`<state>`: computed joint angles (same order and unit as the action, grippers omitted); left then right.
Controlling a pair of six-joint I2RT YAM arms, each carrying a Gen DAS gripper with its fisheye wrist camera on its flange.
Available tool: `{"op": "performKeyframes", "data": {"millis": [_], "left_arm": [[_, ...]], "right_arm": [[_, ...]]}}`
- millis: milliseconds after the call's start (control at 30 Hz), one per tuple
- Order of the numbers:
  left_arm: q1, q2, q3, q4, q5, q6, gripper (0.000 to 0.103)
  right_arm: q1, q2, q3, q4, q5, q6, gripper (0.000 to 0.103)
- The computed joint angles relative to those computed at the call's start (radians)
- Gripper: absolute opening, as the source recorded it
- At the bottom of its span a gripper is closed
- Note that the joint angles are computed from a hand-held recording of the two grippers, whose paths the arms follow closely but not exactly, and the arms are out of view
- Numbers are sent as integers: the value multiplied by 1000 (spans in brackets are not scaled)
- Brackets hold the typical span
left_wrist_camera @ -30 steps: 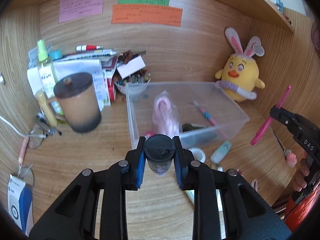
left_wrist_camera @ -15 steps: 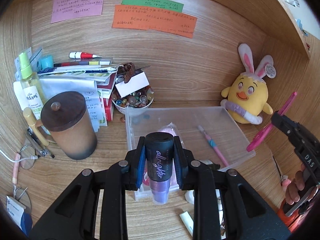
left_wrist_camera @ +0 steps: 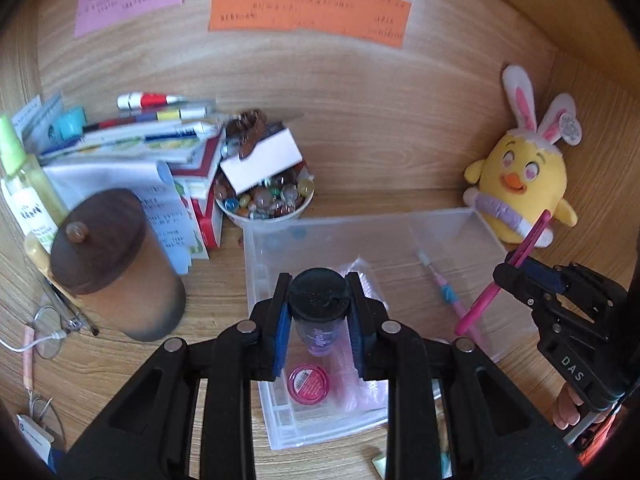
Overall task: Organize objects
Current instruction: 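Carry both items over the clear box and release them inside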
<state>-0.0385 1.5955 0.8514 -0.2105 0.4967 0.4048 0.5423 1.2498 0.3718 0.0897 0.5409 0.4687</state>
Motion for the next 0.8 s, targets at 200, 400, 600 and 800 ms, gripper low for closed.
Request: {"op": "performKeyframes", "data": {"millis": [200, 400, 600, 800], "left_arm": [[-38, 52, -18, 39, -44, 13, 25], [-29, 36, -27, 12, -16, 26, 38], [0, -85, -105, 26, 17, 43, 61], [46, -235, -186, 6, 57, 81, 80]], "right_arm": [[-8, 135, 32, 55, -52, -23, 17], [23, 158, 45, 58, -71, -36, 22], [48, 84, 33, 16, -88, -21, 40], [139, -62, 8, -92, -3, 28, 60]]}}
